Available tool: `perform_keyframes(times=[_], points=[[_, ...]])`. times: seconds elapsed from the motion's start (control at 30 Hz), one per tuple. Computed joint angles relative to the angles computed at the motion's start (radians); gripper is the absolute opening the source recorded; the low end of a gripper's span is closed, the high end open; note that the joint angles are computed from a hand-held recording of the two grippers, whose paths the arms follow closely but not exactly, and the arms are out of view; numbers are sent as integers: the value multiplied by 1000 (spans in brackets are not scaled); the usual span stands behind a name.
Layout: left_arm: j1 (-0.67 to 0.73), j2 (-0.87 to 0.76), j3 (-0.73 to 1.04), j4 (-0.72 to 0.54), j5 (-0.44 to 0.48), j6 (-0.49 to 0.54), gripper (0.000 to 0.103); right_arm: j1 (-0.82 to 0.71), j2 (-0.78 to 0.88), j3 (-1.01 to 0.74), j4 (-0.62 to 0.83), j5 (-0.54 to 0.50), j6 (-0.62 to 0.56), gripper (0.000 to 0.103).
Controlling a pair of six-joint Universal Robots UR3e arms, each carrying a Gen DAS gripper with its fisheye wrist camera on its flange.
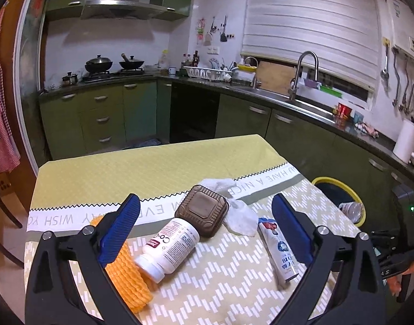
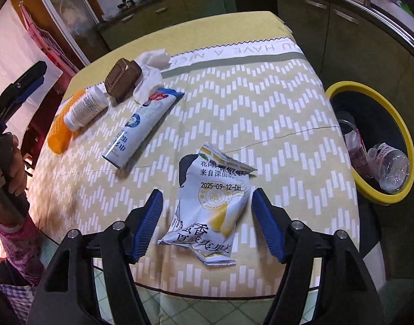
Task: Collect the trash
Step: 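Grasp the white snack wrapper on the cloth with the right gripper, then carry the snack wrapper over the bin and open the right gripper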
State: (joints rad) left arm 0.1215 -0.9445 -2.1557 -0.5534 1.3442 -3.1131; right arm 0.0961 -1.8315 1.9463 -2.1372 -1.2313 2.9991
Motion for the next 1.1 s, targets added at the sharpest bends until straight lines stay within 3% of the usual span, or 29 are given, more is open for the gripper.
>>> perform_keyframes(times=[0.23, 0.4, 0.67, 1.1], points=[[-15, -4, -6, -3, -12, -1, 93, 33, 25, 7, -52, -39, 23, 45], [-17, -7, -4, -2, -11, -6, 93, 18, -6, 21, -51, -35, 19, 39], [-38, -17, 1, 5, 4, -7, 93, -20, -88, 34, -38, -32, -10, 37], [-66, -51, 3, 25, 27, -10, 93, -240, -207, 24, 54, 57, -97, 37]])
